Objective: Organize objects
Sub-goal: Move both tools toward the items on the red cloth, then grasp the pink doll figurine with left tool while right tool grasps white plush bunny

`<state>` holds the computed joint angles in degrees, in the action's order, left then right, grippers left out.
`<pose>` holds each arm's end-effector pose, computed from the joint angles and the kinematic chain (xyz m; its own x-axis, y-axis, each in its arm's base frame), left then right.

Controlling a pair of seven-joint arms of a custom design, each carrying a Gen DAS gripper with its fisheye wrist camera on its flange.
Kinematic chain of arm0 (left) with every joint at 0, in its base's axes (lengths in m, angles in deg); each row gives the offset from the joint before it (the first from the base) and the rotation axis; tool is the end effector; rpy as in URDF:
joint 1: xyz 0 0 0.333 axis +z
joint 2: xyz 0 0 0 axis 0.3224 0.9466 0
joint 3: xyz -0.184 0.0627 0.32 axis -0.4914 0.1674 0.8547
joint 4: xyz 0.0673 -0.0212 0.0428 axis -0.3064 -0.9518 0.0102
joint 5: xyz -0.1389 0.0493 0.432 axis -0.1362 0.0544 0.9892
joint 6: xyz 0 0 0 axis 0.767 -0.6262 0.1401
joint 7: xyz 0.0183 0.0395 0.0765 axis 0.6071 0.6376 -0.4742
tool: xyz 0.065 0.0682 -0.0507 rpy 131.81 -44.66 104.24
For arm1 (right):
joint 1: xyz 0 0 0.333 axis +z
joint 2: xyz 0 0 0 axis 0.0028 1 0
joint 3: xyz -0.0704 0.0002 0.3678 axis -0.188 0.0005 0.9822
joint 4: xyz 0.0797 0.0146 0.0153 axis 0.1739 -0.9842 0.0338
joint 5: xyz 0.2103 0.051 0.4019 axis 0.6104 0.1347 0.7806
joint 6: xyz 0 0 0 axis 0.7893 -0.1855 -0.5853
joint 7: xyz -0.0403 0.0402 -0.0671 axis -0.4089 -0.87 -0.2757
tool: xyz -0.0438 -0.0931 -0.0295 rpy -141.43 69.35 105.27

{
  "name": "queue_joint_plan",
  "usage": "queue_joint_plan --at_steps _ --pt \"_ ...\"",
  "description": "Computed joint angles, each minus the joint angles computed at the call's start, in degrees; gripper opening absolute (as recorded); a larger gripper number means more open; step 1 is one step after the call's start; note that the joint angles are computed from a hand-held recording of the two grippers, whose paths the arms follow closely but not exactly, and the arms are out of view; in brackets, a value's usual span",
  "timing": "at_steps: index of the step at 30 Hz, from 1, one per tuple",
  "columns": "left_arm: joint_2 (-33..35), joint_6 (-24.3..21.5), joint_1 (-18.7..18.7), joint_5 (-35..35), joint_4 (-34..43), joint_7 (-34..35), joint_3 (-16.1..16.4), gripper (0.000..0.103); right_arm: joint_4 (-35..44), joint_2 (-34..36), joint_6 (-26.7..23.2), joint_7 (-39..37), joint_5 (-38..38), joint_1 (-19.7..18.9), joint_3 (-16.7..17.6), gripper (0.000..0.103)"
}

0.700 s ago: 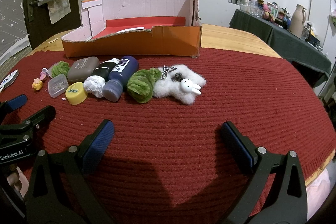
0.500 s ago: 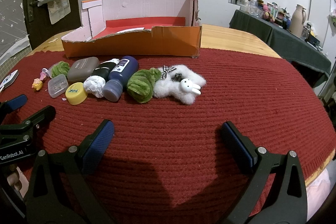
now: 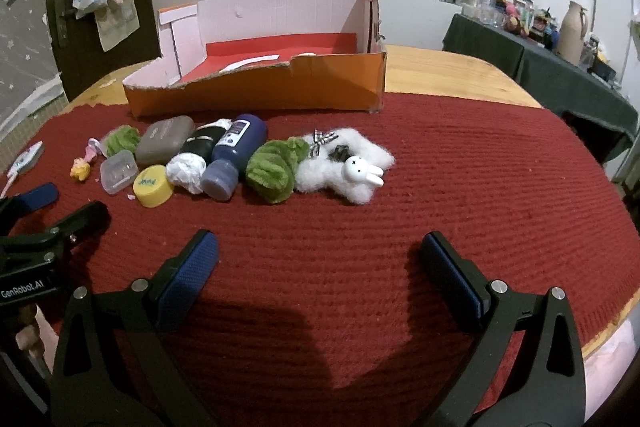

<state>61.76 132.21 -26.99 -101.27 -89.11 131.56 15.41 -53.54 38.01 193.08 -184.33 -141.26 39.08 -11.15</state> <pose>0.6509 -0.3269 0.3150 -0.2581 -0.9657 0.0299 -0.6286 0.1443 -0.7643 0.5890 0.4582 0.3127 -0.3332 -0.9421 -0.0372 -0.6158 0.2473 -0.7480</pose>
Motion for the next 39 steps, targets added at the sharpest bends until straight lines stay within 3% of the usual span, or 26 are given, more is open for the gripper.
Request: queue_joint_plan --at_steps 10,16,19,21,25,30,33,39 --pt "-1.7 -4.6 7.9 6.3 1.7 -1.9 -5.1 0.103 -1.0 -2.2 -1.1 -5.3 1.0 -2.0 0.1 0.103" --pt "-1.0 -10.5 15.8 11.9 4.5 -2.7 -10.9 0.103 -2.6 -3.3 3.5 -13.8 6.1 -6.0 1.0 0.103" --pt "-0.5 -11.8 15.9 14.6 5.3 -4.2 -10.4 0.103 -2.9 -3.3 5.1 -18.3 9.2 -7.2 1.1 0.103" --pt "-0.2 -12.9 17.6 16.1 6.1 -4.5 -11.9 0.102 -2.9 -3.1 5.9 -20.8 10.9 -7.5 1.0 0.103" --pt "0.5 -16.1 21.7 18.2 7.9 -5.2 -15.7 0.094 -2.4 -2.1 7.8 -27.1 14.8 -8.4 1.1 0.103" --pt "1.2 -17.3 22.5 23.0 9.1 -7.4 -16.0 0.092 -1.6 -1.1 10.8 -32.2 18.5 -9.0 0.5 0.103" --pt "1.8 -17.5 23.7 25.7 9.9 -7.8 -17.2 0.085 -1.0 -0.5 13.0 -36.3 21.2 -9.8 0.5 0.103" --pt "2.6 -16.4 28.1 26.4 10.8 -4.9 -22.6 0.061 0.0 0.4 15.9 -40.3 23.9 -9.5 -0.9 0.092"
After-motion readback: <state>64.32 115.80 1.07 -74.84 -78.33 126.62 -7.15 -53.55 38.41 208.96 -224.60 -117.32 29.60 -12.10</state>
